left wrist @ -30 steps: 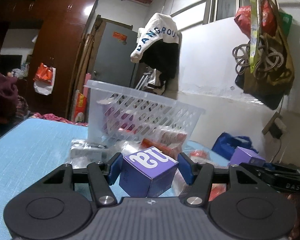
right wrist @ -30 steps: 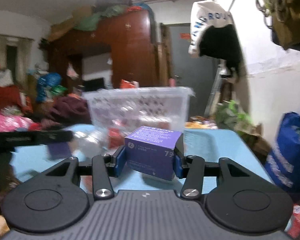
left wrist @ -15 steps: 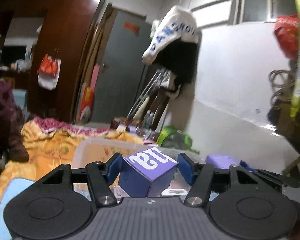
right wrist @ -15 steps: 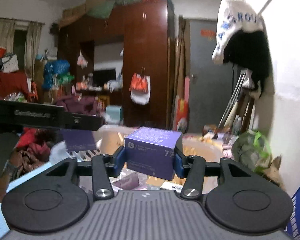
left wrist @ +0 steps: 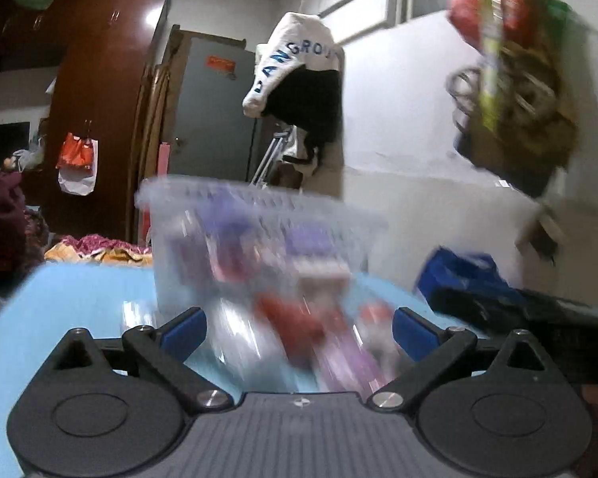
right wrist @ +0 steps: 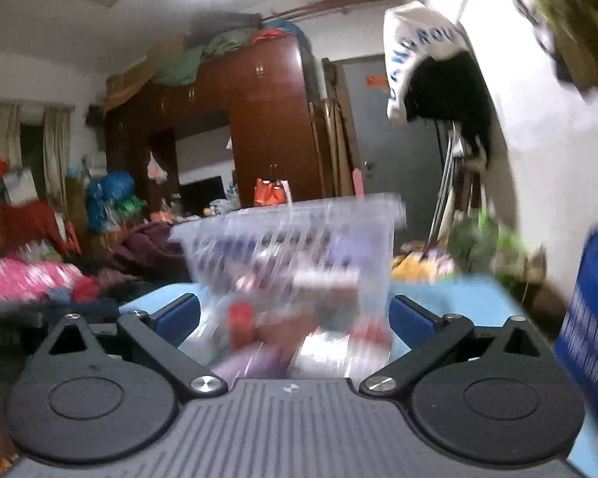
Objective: Organize objects
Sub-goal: 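Grasp a clear plastic bag with the left tool while the right grasps a red bag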
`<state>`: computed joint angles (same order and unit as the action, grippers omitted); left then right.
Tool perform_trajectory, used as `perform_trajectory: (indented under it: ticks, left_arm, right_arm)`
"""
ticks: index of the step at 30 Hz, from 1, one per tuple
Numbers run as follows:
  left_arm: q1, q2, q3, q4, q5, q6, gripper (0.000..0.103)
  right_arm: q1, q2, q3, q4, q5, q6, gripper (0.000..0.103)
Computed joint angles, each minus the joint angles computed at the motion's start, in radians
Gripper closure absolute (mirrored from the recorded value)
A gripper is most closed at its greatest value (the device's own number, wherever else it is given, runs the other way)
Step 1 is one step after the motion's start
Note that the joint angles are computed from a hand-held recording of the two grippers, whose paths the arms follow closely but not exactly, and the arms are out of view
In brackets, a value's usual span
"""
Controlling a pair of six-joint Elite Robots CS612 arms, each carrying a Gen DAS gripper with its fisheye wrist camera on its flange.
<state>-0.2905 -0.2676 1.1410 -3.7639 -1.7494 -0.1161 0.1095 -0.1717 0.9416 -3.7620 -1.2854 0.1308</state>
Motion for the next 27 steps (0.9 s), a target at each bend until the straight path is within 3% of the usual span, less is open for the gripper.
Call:
perform_trajectory:
  ticks: [2,3,7,9,10,12,16,21,23,27]
  left_arm:
    - [-0.008,0.001,0.049,-0.035,-0.021,-0.001,0.002]
    - [-0.014,0.003,0.065,-0.048,-0.021,0.012,0.002]
    - [-0.043,0.012,0.066,-0.052,0.072,0.129,0.005]
    - [-0.037,0.023,0.050,-0.045,0.046,0.117,0.022]
    - [-0.033,0.027,0.043,-0.035,0.035,0.109,0.039]
    - [-0.027,0.041,0.032,-0.057,0.034,0.093,0.042]
    - [-0.015,0.053,0.026,-0.094,0.048,0.049,0.043]
    - [-0.004,0.055,0.020,-0.085,0.061,0.035,0.043]
    - [-0.002,0.057,0.016,-0.084,0.058,0.037,0.043]
    - [0.001,0.060,0.011,-0.096,0.050,0.037,0.043]
  right_arm:
    - [-0.010,0.001,0.027,-0.016,0.075,0.008,0.000]
    - [-0.010,0.001,0.030,-0.017,0.079,0.001,0.000]
    - [0.000,0.014,0.016,-0.076,-0.020,-0.004,0.000]
    - [-0.002,0.017,0.011,-0.080,-0.012,0.011,0.000]
    - [0.000,0.021,0.004,-0.080,-0.016,0.008,0.000]
    - [0.006,0.027,-0.009,-0.065,-0.023,-0.019,0.000]
    - [0.017,0.029,-0.003,-0.010,0.016,-0.078,0.029]
    - [0.029,0.040,-0.027,0.061,0.027,-0.145,0.033]
    - [0.032,0.038,-0.025,0.083,0.024,-0.173,0.051]
    - [0.028,0.024,0.016,0.021,0.017,-0.186,0.052]
